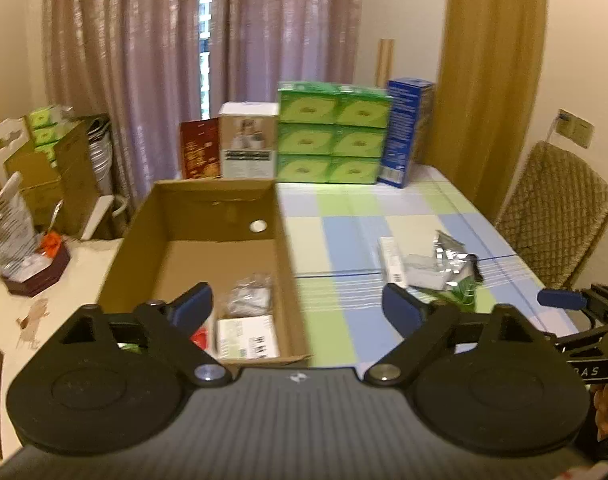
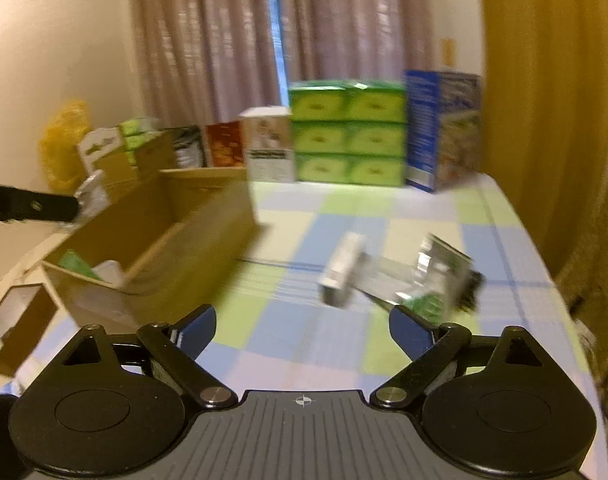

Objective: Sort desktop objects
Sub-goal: 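Move both open tools back over the table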

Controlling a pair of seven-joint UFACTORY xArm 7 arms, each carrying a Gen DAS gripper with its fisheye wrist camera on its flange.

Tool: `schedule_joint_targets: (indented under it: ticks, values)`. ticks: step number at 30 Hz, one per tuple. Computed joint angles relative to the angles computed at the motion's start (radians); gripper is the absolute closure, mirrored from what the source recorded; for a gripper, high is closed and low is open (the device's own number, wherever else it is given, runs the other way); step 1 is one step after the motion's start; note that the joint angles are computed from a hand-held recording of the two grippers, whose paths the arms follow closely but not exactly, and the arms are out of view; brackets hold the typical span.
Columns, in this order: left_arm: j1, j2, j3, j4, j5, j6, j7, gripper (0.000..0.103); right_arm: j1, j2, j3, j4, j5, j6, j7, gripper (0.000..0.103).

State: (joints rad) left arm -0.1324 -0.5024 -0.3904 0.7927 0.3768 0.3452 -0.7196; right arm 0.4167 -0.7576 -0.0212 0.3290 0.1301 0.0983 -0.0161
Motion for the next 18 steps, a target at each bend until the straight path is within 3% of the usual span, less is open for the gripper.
schedule_joint_targets:
  ticks: [3,12,18]
  values:
    - [0.021,0.044,-0.044,0.035,0.027,-0.027,-0.038,0.001,-0.046,-0.048,-0.024,-0.029,-0.004,0.038,-0.008,0.006]
    - [-0.001,0.253,-0.11,0.196,0.184,-0.051,-0.149,0.001,-0.167,-0.091,-0.068,-0.061,-0.006,0.075,-0.045,0.002]
    - [-0.044,0.391,-0.113,0.288,0.319,-0.032,-0.255,0.001,-0.175,-0.032,-0.122,-0.051,0.012,0.047,-0.095,0.002]
